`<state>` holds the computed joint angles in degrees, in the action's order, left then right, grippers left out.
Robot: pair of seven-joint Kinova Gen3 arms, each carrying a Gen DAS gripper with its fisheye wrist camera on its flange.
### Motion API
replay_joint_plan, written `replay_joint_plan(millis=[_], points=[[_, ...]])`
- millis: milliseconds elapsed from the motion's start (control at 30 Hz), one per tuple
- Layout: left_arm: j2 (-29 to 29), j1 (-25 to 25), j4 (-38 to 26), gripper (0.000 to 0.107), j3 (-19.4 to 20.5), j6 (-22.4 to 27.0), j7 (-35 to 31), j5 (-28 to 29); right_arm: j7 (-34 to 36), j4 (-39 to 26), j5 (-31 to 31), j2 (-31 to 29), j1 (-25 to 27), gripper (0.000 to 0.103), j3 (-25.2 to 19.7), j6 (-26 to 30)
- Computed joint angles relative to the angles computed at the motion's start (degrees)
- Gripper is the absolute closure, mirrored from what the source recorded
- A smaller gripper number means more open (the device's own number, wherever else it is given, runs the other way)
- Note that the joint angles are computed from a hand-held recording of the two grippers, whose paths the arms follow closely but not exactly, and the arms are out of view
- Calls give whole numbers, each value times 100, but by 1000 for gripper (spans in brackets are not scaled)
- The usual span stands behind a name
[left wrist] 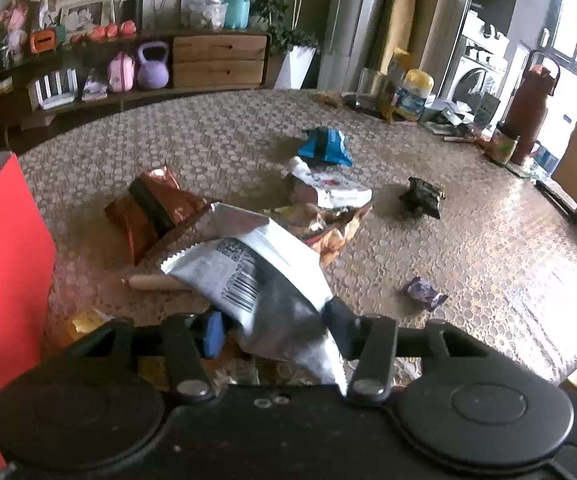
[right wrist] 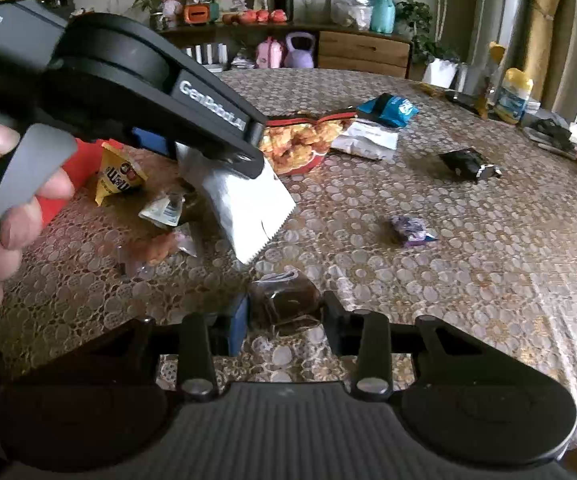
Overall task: Organize snacks
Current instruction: 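Grasp the white-silver chip bag with the left tool while the right tool grasps the brown chocolate bar, then carry the chip bag and chocolate bar over the open red shoebox with both tools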
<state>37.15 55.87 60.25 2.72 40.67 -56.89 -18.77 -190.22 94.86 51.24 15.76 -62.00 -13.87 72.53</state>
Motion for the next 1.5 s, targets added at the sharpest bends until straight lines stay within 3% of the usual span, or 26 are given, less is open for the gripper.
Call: replay_joint_plan(millis=[400,800,1167,1500], points=[[-594,20,511,59,3,-276,-3,-207,257,-603,7,-94,-289,65,-95,820],[-1401,-340,1169,59,294,-371,-154,-279,661,-1505,367,-15,-707,66,-121,1535],[-1974,-914,1407,59,646,17,-733,-80,1179,-2338,519,155,-904,66,83,1562],[-2351,-1468,1523,58,763,284,-1157,75,2090,-3330,529,621,-1043,66,495,1338]])
